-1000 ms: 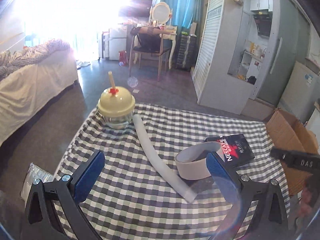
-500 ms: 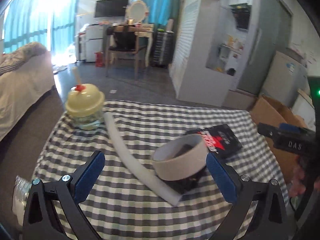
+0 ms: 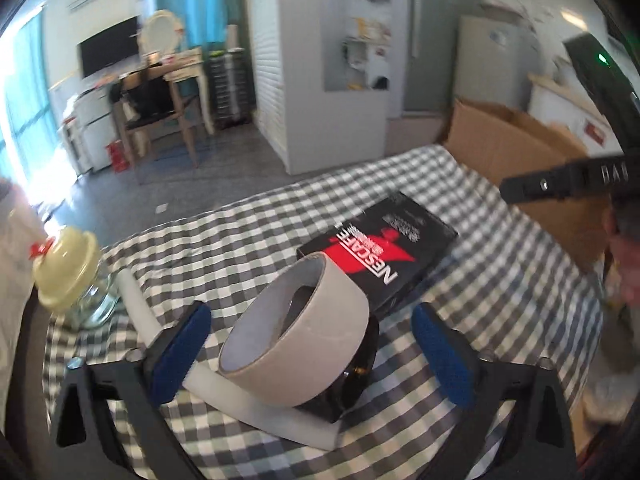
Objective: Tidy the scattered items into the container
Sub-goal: 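Grasp the white tape roll with the left tool while the right tool grasps the black cup lid, then carry the tape roll and black lid into the cardboard box and open both tools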
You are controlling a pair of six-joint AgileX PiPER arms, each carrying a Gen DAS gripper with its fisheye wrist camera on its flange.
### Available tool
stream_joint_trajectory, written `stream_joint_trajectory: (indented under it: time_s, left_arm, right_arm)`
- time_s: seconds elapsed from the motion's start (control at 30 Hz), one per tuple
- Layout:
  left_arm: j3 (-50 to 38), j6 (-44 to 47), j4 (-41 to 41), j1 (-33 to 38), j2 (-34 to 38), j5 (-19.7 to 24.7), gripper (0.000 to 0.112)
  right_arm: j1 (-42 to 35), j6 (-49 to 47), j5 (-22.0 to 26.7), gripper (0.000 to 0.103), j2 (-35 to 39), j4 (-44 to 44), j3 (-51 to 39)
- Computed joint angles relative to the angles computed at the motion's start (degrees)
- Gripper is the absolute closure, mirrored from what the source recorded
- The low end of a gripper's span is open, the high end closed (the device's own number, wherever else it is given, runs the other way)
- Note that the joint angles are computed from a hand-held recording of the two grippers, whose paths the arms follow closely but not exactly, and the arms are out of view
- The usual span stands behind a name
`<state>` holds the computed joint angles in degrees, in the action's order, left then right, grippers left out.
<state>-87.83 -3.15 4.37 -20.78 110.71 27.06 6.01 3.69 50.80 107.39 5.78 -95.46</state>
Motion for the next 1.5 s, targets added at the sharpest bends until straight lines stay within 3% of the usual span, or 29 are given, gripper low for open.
stream_joint_trajectory:
  time_s: [0.03, 0.23, 0.47, 0.7, 0.8, 0.83, 0.9, 1.0, 1.2, 1.4, 1.43, 1.47, 1.5]
  left_arm:
    - [-1.45, 2.58, -1.85, 0.43, 0.92, 1.85, 0.049]
    - [-2.34, 3.61, -0.77, 1.09, 0.74, 3.86, 0.086]
    - [2.32, -0.11, -2.37, 2.77, -5.36, 2.25, 0.086]
    - [9.5, -11.9, 5.96, 4.4, -14.64, 1.51, 0.086]
    - [12.26, -17.66, 10.36, 5.69, -17.2, 2.6, 0.086]
    - [13.19, -18.64, 10.87, 6.16, -17.88, 2.71, 0.086]
    - [15.43, -20.26, 11.68, 7.06, -19.48, 2.51, 0.087]
    - [17.89, -19.8, 10.55, 8.49, -21.15, 2.04, 0.087]
    - [18.7, -16.32, 6.73, 9.41, -21.49, 0.7, 0.088]
    - [18.6, -15.76, 5.3, 8.88, -20.44, -0.47, 0.088]
    - [18.71, -15.88, 5.28, 8.92, -20.39, -0.54, 0.088]
    - [18.96, -15.89, 5.23, 8.96, -20.48, -0.65, 0.088]
    - [19.03, -15.83, 5.13, 8.98, -20.52, -0.63, 0.088]
  right_arm:
    - [-0.34, -0.44, 0.44, 0.006, 0.32, 0.85, -0.16]
    - [-0.22, -1.25, 3.31, 0.006, 2.91, 2.29, -2.12]
    - [3.53, -6.12, 3.94, 0.007, 3.41, 3.67, -3.02]
    - [10.32, -9.47, 0.06, 0.007, 2.98, 2.17, -3.57]
    - [12.88, -12.27, -0.39, 0.017, 4.16, 2.67, -5.01]
    - [13.46, -14.54, -0.31, 0.025, 4.68, 4.7, -5.28]
    - [14.88, -18.87, 1.1, 0.028, 6.42, 9.01, -6.74]
    - [17.99, -18.75, -0.18, 0.028, 7.92, 7.6, -6.95]
    - [23.94, -9.74, -1.82, 0.028, 13.31, -4.03, -10.96]
    - [25.35, -7.55, -3.06, 0.028, 14.5, -7.85, -11.27]
    - [25.28, -7.52, -3.4, 0.03, 14.22, -7.75, -10.92]
    - [24.96, -7.19, -4.53, 0.044, 13.4, -7.22, -9.76]
    - [24.7, -6.64, -5.61, 0.046, 12.61, -7.28, -8.94]
